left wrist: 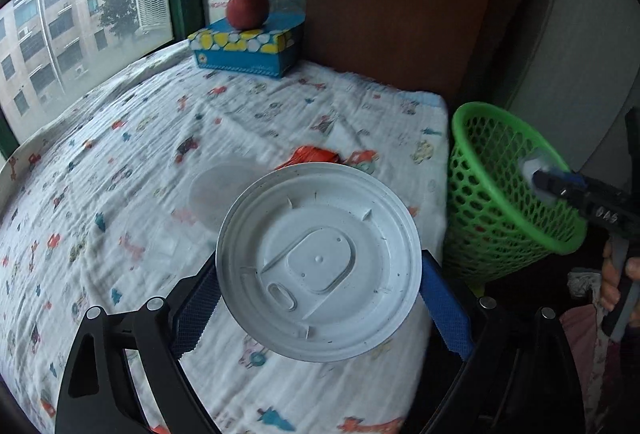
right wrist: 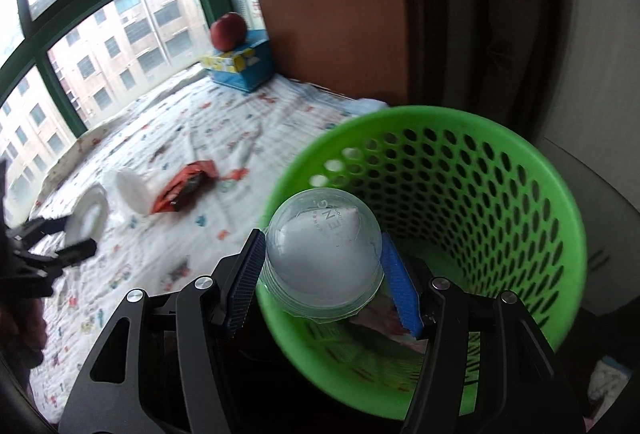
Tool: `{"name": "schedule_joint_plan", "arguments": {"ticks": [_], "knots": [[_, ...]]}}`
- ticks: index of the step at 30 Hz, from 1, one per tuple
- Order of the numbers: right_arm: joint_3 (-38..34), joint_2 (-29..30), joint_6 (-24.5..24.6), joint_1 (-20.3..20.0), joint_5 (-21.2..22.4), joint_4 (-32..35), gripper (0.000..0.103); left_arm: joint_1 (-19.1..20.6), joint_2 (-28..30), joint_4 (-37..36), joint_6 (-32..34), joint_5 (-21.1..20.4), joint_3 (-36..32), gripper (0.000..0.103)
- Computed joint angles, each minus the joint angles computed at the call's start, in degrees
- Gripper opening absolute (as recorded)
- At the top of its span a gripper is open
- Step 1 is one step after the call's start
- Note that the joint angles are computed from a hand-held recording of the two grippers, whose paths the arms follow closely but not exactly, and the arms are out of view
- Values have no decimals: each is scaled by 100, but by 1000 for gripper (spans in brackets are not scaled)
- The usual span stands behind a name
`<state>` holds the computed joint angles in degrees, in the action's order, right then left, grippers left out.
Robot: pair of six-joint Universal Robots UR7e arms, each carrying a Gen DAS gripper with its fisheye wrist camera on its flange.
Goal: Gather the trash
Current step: 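Carry the dome lid and white lid over the green basket with both tools, then open both tools to drop the dome lid and white lid into the basket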
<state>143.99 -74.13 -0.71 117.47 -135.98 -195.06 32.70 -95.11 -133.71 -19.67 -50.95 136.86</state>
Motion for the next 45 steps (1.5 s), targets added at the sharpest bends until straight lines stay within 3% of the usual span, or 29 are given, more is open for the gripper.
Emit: {"name": "schedule_joint_plan", "arguments": {"ticks": [7,9,13,33,45], "knots": [[192,-306,-54,-267,8,-15,60,-169,674,-523,209,-204,-348,89],[232,-378,-113,-309,-43,-82,67,-203,851,-636,276,-227,-441,89],[331,-589,-138,-355,-82,-123,69,-289,1175,-836,407,-312,-602,89],[822,-1735,-72,7,-364,-108,70,-573,2889,-1351,672,-1028,-1330,90],[983,-1931,-24,-68,-318,-239,70,-614,3353,-1579,659,-1429,-1349,93]]}}
